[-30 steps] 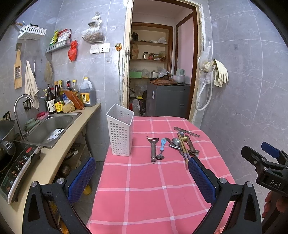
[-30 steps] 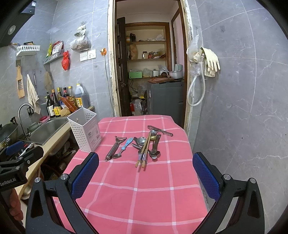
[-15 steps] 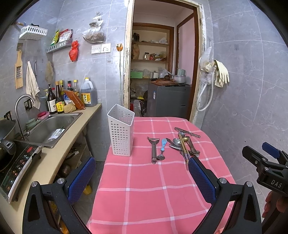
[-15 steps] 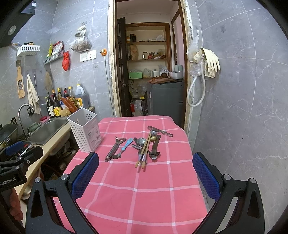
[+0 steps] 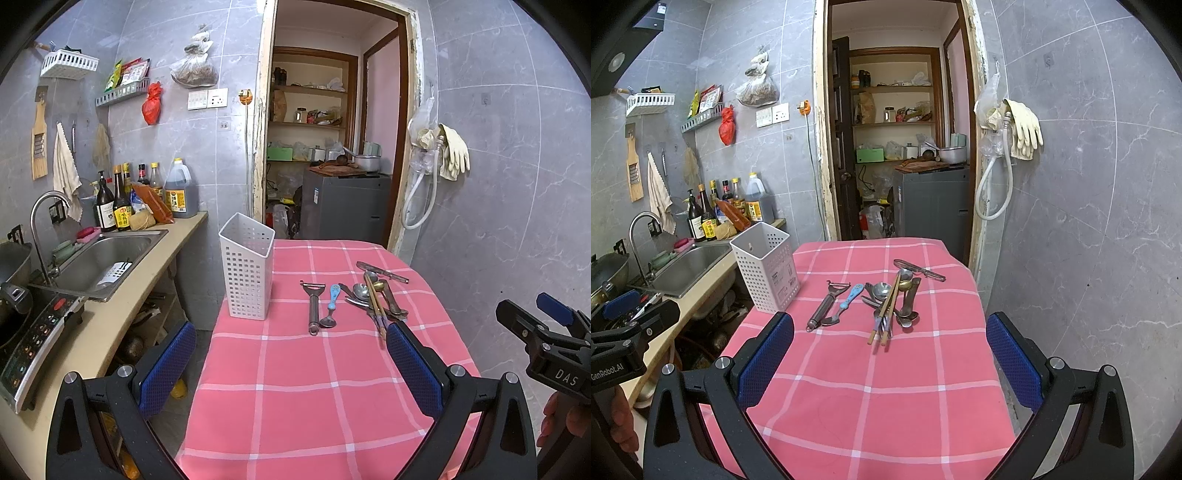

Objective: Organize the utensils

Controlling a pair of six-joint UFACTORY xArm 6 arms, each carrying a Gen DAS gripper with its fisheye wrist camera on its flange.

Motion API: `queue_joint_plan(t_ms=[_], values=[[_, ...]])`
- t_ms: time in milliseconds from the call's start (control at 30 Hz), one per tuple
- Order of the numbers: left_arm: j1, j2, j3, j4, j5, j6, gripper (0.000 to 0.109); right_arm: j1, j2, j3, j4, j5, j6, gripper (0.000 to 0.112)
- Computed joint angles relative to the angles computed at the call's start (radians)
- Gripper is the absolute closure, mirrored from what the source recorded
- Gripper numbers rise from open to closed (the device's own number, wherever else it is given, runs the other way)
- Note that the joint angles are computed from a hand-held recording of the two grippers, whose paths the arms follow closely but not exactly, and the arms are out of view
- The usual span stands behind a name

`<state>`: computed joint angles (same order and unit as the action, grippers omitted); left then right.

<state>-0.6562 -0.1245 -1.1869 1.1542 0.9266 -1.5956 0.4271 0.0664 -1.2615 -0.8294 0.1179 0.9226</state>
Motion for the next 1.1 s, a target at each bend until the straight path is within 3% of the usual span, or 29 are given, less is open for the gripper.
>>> queue_joint_plan(t_ms=[1100], values=[[-0.022,0.001,-0.004,0.006,0.021,-0.012,0.006,0.011,-0.027,0.006,0.003,0.012,-0.003,0.010]])
